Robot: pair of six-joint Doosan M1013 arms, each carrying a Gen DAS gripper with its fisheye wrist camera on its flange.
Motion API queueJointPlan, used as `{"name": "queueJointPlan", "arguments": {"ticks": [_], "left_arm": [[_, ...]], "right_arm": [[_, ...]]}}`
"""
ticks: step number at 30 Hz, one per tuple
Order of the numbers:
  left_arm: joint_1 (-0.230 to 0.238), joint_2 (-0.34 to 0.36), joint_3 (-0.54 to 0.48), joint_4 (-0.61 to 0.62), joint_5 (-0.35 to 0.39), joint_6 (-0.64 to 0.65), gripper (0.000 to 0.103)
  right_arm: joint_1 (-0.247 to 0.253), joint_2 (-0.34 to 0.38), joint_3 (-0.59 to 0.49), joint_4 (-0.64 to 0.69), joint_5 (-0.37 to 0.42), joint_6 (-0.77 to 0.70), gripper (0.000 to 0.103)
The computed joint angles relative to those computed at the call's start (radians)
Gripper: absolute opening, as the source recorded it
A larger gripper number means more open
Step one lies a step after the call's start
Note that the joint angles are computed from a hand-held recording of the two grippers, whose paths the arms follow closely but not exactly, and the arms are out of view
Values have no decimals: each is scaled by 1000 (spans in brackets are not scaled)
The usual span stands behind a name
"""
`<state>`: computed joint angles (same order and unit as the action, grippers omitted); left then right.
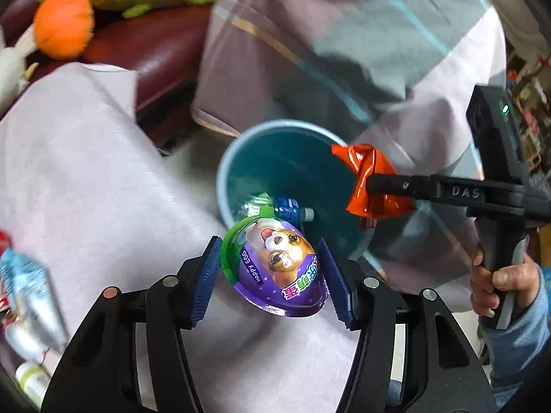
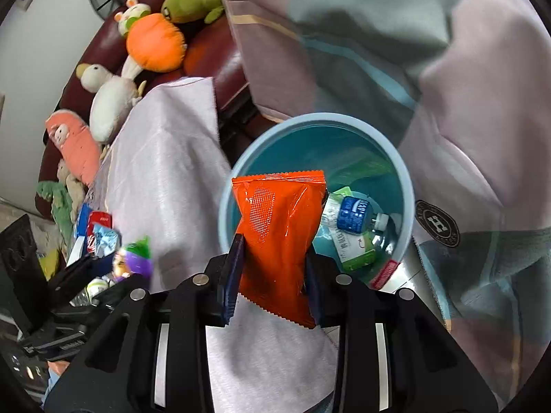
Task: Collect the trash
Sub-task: 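Carry egg and orange bag over the wastebasket and open both tools, then grasp the yellow bread wrapper with left tool while right tool grasps the white-green pill bottle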
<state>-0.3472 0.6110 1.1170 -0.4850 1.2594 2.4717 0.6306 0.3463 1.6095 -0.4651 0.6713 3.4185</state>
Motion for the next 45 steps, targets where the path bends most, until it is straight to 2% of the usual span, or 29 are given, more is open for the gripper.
{"name": "queueJointPlan", "arguments": {"ticks": [11,13,17,21,25,27,28,30,32,41,45], "left_arm": [[-75,47,-4,129,19,-20,60],[-77,49,-5,131,21,-21,68],[-73,51,-9,128,25,-33,72],[-60,47,-13,107,29,-40,80],[-41,34,-6,75,25,-39,88],[-35,27,-3,64,24,-46,90],[-28,24,-2,54,26,-48,91],[-20,19,0,41,28,-53,92],[-8,15,0,28,34,-56,92],[46,5,-3,-31,50,-72,93],[69,-5,4,-55,48,-69,94]], "right_arm": [[-19,-9,55,25,-49,16,32],[-21,-11,61,28,-54,15,32],[-24,-7,59,43,-62,-6,32],[-27,1,48,61,-62,-34,33],[-25,12,26,84,-35,-72,39],[-24,21,10,108,-14,-102,49],[-24,24,5,113,-11,-107,57],[-20,30,-9,115,3,-114,60],[-19,32,-18,119,10,-117,67],[1,49,-86,114,88,-127,77],[11,58,-122,108,124,-135,77]]}}
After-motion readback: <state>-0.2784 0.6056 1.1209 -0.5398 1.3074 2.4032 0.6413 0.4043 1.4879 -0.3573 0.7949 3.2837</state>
